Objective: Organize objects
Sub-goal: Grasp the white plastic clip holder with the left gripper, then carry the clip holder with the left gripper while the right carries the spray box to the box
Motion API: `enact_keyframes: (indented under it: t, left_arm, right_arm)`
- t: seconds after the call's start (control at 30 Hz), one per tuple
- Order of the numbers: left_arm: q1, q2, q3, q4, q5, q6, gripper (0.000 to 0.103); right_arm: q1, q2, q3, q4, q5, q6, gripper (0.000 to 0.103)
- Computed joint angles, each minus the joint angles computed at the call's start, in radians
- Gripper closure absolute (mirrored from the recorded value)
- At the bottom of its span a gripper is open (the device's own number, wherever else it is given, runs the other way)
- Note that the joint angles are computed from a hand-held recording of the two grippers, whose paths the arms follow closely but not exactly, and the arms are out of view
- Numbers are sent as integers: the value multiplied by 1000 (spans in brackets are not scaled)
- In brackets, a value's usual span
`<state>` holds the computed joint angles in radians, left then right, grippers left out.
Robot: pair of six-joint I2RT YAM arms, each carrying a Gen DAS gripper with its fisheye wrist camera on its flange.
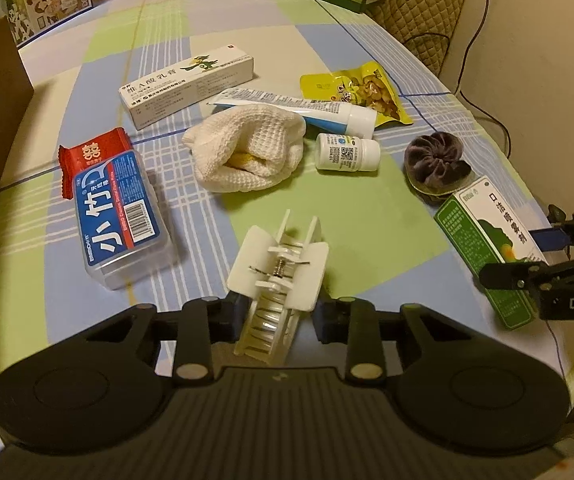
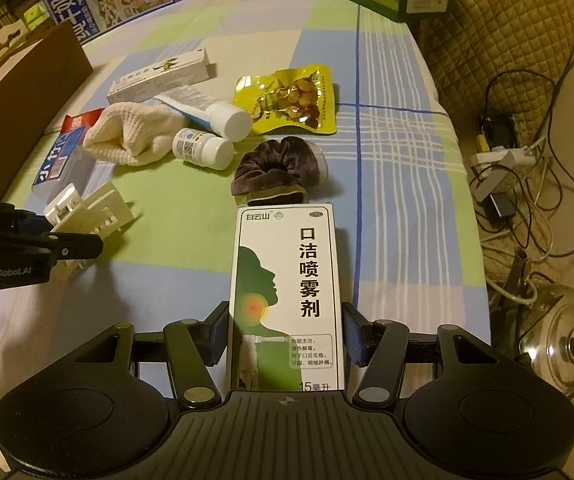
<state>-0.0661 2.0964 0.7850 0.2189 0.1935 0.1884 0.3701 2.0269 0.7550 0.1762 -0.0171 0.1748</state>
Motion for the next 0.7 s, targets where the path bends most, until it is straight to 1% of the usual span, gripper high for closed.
enact_keyframes:
  t: [0.07,0.13,0.3,0.4,0.53,0.7]
  left_arm:
    - [-8,-7,-11,5,-4,-8,76]
    - [-12,-17,-26,9,-1,-21,76]
    - [5,-83,-84,9,23,-27,80]
    - [37,-131,-110,-13,44,-12,80]
    - [110,-211,-145,-51,83,16,80]
    - [251,-343,-164,-158,174,96,80]
  right_arm:
    - [8,-1,-2,-2,9,-18,50]
    - [11,-9,-9,-9,-5,-27,51]
    - [27,-50,-31,-32,-42,-7,51]
    - [49,-80,-38,-51,-64,26,51]
    - [108,-136,-44,-70,-67,89,51]
    - [195,-193,-14,-85,-67,197,51]
